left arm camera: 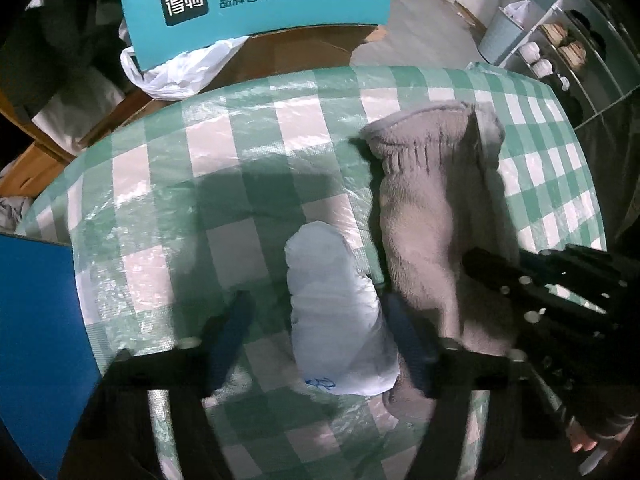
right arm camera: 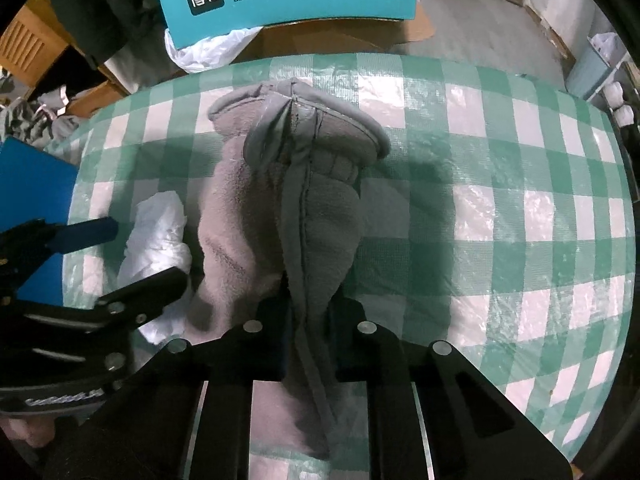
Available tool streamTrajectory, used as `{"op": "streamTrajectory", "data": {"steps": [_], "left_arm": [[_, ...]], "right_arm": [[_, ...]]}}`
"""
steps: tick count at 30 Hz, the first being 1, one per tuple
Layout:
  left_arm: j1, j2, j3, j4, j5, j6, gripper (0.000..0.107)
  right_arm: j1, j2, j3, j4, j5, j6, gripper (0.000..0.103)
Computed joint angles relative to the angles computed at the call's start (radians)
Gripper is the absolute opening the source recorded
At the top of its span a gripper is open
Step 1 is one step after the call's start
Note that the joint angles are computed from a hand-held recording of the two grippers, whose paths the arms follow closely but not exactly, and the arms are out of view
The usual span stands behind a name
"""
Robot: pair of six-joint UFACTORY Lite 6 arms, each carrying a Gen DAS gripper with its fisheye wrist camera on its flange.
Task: Organize soft objects
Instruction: 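Grasp the white rolled sock with the left tool while the right tool grasps the grey sock, then lift both socks with both tools and carry them over the cardboard box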
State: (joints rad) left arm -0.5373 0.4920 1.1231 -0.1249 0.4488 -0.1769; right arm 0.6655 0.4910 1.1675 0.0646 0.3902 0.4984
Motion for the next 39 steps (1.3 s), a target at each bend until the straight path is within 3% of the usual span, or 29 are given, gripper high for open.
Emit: {"op": "streamTrajectory", "data": {"steps": [2, 5, 16, 23, 39], "left_arm": [[0.005, 0.0, -0.005, -0.037, -0.003, 0.042, 0.044], [-0.002, -0.018, -0.024, -0.019, -0.019, 0.03, 0.04], [-0.041, -0.151, -0.081, 0.138, -0.016, -0.103, 0.039], [-0.086, -0.249, -0.12, 0.321, 0.007, -0.267, 0.039], [-0.086, -0.499, -0.22, 0.39, 0.089, -0.326, 0.039]], "right_arm": [[0.001, -0.02, -0.013, -0.01, -0.002, 0.013, 0.011], [0.006, -0.048, -0.025, -0.05, 0.008, 0.055, 0.01], [0.032, -0.16, -0.066, -0.197, 0.058, 0.209, 0.01], [0.071, -0.216, -0.059, -0.309, 0.123, 0.317, 0.01], [0.166, -0.379, -0.081, -0.401, 0.23, 0.452, 0.01]]}}
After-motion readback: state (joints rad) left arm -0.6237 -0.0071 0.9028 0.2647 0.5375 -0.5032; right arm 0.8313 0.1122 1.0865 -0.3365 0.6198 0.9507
